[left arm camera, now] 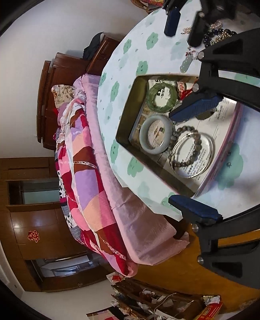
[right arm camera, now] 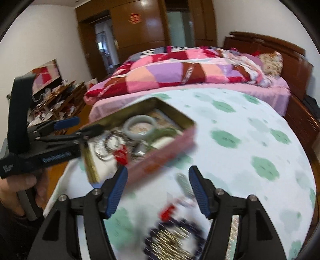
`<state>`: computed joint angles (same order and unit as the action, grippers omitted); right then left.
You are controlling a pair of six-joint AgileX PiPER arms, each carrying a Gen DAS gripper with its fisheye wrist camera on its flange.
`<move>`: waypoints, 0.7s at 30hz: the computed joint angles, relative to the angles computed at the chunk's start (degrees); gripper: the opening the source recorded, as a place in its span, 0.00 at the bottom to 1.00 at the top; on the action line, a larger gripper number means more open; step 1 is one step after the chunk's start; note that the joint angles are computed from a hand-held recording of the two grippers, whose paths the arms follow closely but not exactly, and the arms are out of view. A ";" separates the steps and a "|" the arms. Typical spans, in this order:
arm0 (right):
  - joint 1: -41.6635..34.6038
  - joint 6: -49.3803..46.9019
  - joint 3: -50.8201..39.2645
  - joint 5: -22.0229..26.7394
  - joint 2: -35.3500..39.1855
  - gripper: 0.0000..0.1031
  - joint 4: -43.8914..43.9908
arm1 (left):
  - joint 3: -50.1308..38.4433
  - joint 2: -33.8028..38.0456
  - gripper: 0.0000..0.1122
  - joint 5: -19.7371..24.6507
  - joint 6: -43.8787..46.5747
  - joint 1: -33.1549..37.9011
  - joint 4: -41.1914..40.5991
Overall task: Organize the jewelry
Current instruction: 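Move both open tools back to the jewelry on the table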
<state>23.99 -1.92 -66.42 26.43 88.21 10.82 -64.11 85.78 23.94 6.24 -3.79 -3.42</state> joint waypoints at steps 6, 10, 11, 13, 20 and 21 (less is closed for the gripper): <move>-7.28 -1.72 7.44 0.34 -6.15 0.65 2.63 | 2.53 -2.79 0.68 -0.67 -3.91 -4.18 3.71; -10.91 -2.24 12.54 0.56 -9.94 0.65 3.61 | 4.20 -4.57 0.68 -0.88 -9.24 -8.04 8.77; -11.34 -1.83 13.75 0.65 -10.79 0.65 3.21 | 4.71 -5.04 0.68 -1.04 -10.51 -8.94 9.73; -11.50 -1.04 15.44 0.67 -12.11 0.65 2.36 | 5.74 -6.06 0.68 -1.46 -12.65 -10.68 11.61; -10.20 -1.66 19.28 -0.56 -13.09 0.61 1.50 | 8.32 -8.29 0.68 -1.69 -22.50 -15.81 20.62; -10.79 -3.95 19.70 -0.76 -13.04 0.59 3.36 | 8.57 -8.48 0.68 -1.41 -24.21 -16.40 22.28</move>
<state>13.20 -5.86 -46.71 25.67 75.17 14.17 -55.55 77.30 22.54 -17.97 -20.19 18.86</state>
